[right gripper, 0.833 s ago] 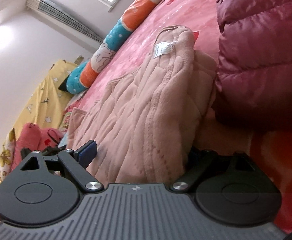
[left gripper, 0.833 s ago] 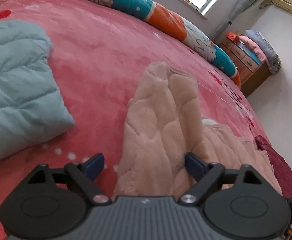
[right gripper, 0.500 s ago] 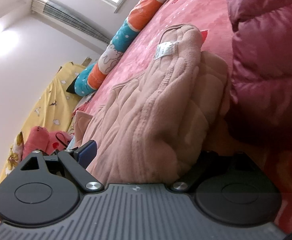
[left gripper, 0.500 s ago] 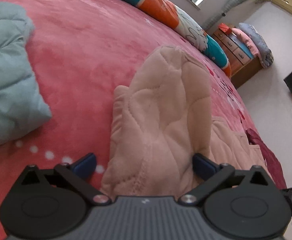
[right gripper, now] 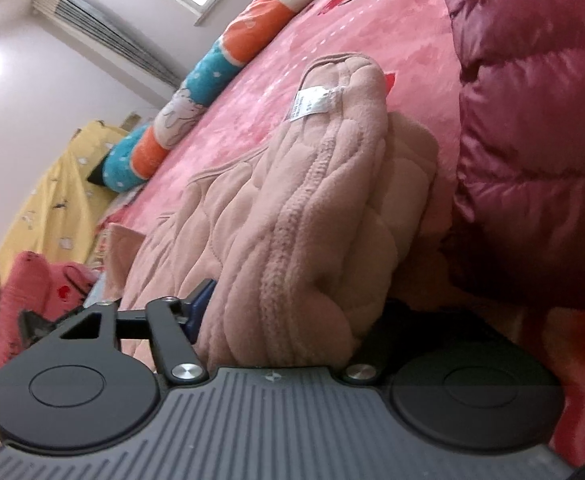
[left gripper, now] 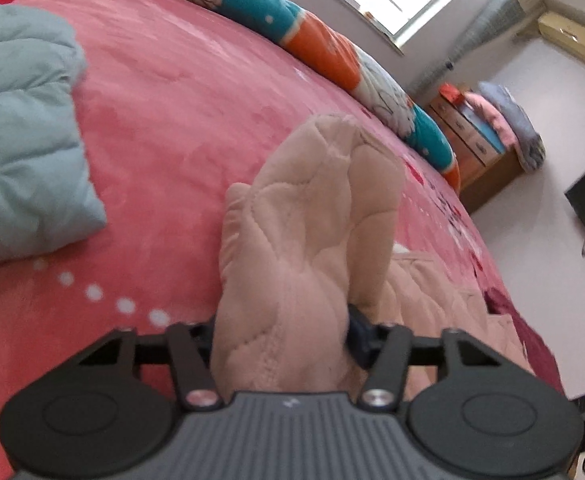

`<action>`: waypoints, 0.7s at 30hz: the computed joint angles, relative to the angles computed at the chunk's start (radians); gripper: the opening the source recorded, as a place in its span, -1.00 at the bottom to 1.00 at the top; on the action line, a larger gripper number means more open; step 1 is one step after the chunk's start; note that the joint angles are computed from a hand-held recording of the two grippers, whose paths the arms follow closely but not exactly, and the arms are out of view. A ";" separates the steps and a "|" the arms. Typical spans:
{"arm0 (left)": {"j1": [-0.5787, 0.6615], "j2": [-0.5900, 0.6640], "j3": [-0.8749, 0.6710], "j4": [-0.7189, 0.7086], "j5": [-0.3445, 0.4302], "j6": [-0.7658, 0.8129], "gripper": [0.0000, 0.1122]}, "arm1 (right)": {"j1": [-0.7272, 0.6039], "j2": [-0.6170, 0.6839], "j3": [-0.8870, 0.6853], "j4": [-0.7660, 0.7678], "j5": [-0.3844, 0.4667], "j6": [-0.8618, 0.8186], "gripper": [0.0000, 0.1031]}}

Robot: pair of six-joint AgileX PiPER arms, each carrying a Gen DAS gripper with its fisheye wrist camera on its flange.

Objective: Fold large clothes
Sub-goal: 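Lift the folded jacket with both grippers and carry it toward the pink pillows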

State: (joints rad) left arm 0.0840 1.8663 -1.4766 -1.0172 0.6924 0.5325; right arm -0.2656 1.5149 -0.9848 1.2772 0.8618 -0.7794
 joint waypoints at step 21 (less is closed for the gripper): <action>0.004 -0.580 0.327 0.220 0.097 -0.435 -0.35 | 0.004 -0.351 0.090 -0.191 -0.030 0.278 -0.07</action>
State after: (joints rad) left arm 0.0878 1.2867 -1.1493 -0.7974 0.7892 0.0977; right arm -0.2621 1.1636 -0.8943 1.0866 0.8323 -0.5010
